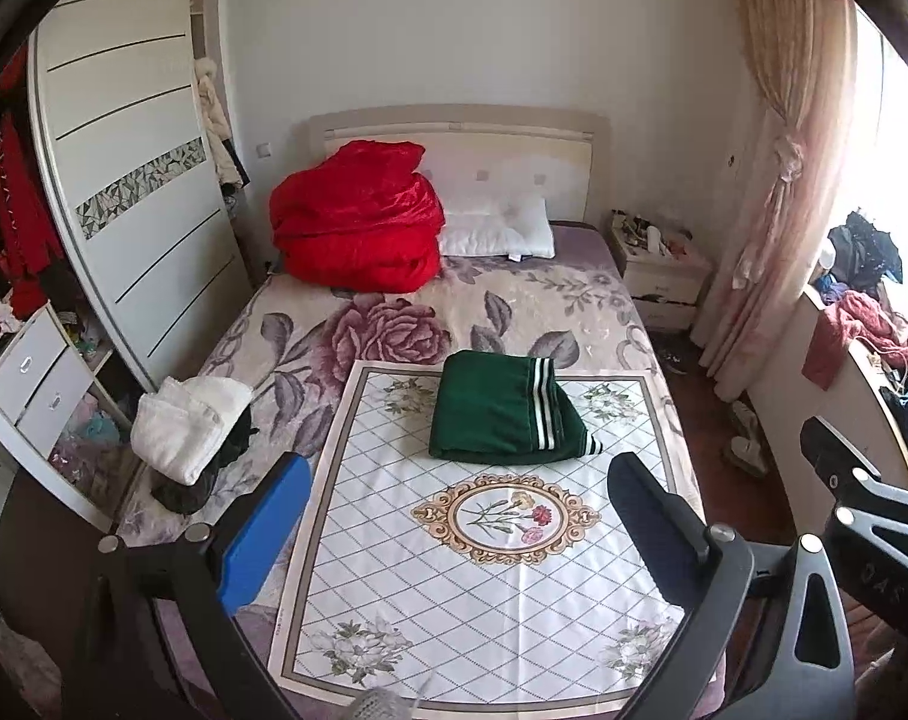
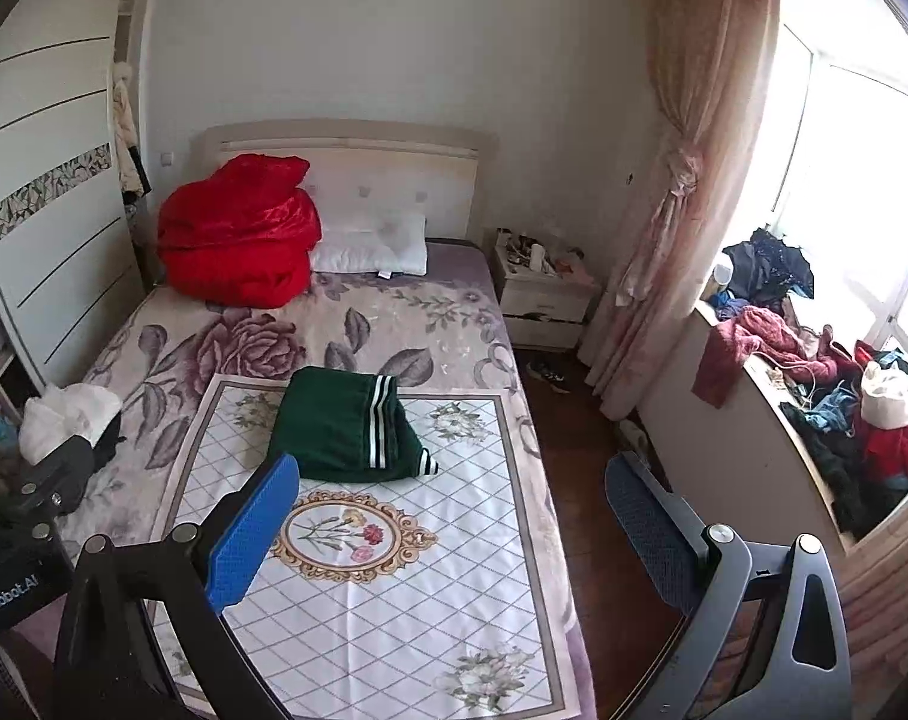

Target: Fold large clothes

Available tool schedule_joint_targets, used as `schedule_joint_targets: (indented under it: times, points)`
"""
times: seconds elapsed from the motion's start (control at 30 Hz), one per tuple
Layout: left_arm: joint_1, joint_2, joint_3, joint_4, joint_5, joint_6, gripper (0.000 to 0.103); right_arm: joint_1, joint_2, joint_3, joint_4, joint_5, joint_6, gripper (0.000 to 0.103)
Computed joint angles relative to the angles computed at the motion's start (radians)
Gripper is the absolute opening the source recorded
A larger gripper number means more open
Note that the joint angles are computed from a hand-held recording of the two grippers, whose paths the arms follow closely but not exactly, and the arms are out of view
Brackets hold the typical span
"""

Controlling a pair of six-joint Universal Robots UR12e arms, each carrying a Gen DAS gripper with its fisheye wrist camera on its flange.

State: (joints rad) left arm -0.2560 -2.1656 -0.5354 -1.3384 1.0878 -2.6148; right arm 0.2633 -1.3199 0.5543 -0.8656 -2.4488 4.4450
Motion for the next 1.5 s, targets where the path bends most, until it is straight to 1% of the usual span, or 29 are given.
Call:
schedule_joint_targets:
  times: [0.03, 0.13, 0.23, 0.37, 0.43, 0.63, 0.83, 1.23, 1.5]
  points:
    - [0.001, 0.002, -0.002, 0.001, -0.003, 0.000, 0.101, -0.007, -0.005, 0.009, -0.030, 0.008, -0.032, 0.103]
    - [0.004, 0.008, -0.008, 0.016, -0.013, -0.005, 0.101, -0.012, -0.001, -0.008, -0.029, 0.025, -0.050, 0.103]
    - [0.007, 0.011, -0.010, 0.026, -0.019, -0.018, 0.101, -0.008, 0.015, -0.047, 0.008, 0.015, -0.038, 0.103]
    - [0.007, 0.010, -0.007, 0.029, -0.024, -0.022, 0.101, -0.010, 0.019, -0.056, 0.009, 0.018, -0.042, 0.103]
    - [0.007, 0.010, -0.009, 0.037, -0.021, -0.024, 0.101, -0.007, 0.022, -0.064, 0.026, 0.021, -0.028, 0.103]
    - [0.006, 0.009, -0.004, 0.030, -0.014, -0.024, 0.101, -0.010, 0.022, -0.066, 0.016, 0.026, -0.039, 0.103]
    - [0.005, 0.008, 0.000, 0.021, -0.004, -0.021, 0.101, -0.006, -0.013, 0.001, -0.016, 0.034, -0.024, 0.103]
    - [0.002, 0.017, -0.016, 0.024, 0.001, -0.021, 0.101, -0.017, -0.026, 0.033, -0.067, 0.052, -0.063, 0.103]
    - [-0.001, 0.016, -0.017, 0.031, 0.006, -0.021, 0.101, -0.011, -0.028, 0.044, -0.061, 0.056, -0.031, 0.103]
